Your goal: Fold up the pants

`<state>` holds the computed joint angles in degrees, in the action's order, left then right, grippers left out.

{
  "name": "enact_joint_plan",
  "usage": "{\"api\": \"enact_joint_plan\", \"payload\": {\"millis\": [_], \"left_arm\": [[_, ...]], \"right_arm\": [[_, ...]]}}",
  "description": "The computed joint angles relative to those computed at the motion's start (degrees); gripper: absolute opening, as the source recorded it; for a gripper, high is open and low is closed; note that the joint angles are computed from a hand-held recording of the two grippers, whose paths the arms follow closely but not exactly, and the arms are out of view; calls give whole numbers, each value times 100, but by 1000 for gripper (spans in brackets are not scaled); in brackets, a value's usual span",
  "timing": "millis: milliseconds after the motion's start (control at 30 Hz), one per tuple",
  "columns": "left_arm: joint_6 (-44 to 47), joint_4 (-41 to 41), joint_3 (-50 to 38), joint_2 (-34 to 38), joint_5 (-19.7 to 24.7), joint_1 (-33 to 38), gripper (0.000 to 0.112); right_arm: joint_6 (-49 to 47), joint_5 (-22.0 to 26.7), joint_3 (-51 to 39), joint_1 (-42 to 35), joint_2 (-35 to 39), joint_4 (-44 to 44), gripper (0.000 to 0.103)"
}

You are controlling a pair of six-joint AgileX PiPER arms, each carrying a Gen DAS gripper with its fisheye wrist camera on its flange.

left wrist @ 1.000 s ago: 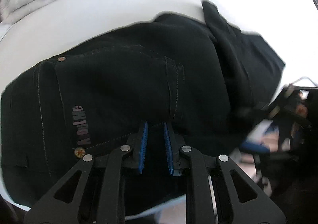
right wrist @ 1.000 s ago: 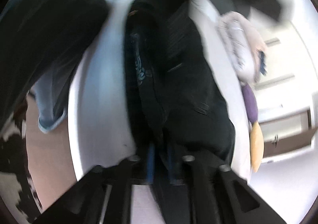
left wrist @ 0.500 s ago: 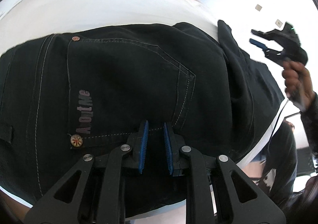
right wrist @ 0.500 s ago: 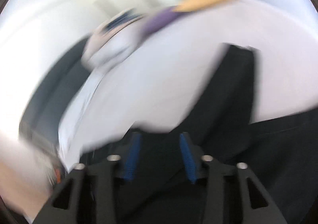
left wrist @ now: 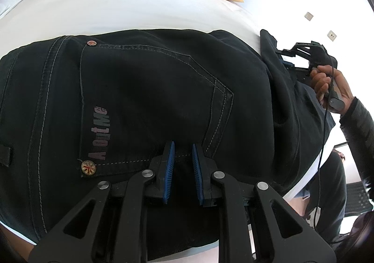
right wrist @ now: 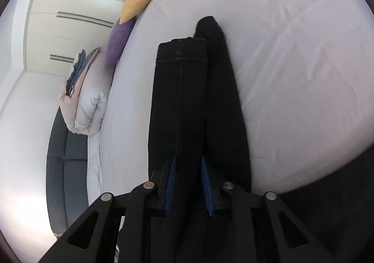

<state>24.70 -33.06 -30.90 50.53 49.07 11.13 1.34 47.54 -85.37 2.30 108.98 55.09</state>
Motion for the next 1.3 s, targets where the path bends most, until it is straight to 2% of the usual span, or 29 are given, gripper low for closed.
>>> {"api": "enact_joint_plan", "payload": {"millis": [67,200,267,433,467,533,633,767,867,933,1033,1100,1233,1300], "left_arm": [[98,-61,26,9,-9,57,16],[182,-110,29,-13,55,146,16],[156,-91,21,-14,52,138,16],[77,-61,10,-4,34,82,16],[77,-61,10,-4,34,82,16],[41,-46,1,7,27,58,16],[93,-60,-3,12,43,96,16],[74,-31,14,-11,13,67,16],[30,6,33,-55,2,38,16],[11,14,22,-61,20,26,16],[-116,77,-7,-47,11,-60,16],[-248,176,-28,-43,-33,-167,16],[-701,460,-110,-11,-130,-474,16],[-1006,684,-162,-3,-177,-673,16]], "right_arm": [[-102,-76,248,-41,-135,182,27],[-522,-51,213,-234,111,730,29],[-1041,-15,306,-355,223,1364,30],[-1628,-127,71,-428,621,2454,30],[-1583,-164,-102,-398,705,2433,27],[-1435,-181,-412,-355,800,2168,11],[-1416,-317,-444,-366,573,1872,5],[-1378,-593,-20,-533,-160,1378,5],[-1704,-798,1116,-984,-1319,1466,5],[-1954,-739,1945,-1418,-2125,1620,5],[-2073,-425,3039,-2237,-3205,1596,4],[-2076,19,3762,-3004,-3916,1412,4],[-1999,643,4574,-3967,-4793,742,4],[-2396,992,4906,-4484,-4863,906,5]]}}
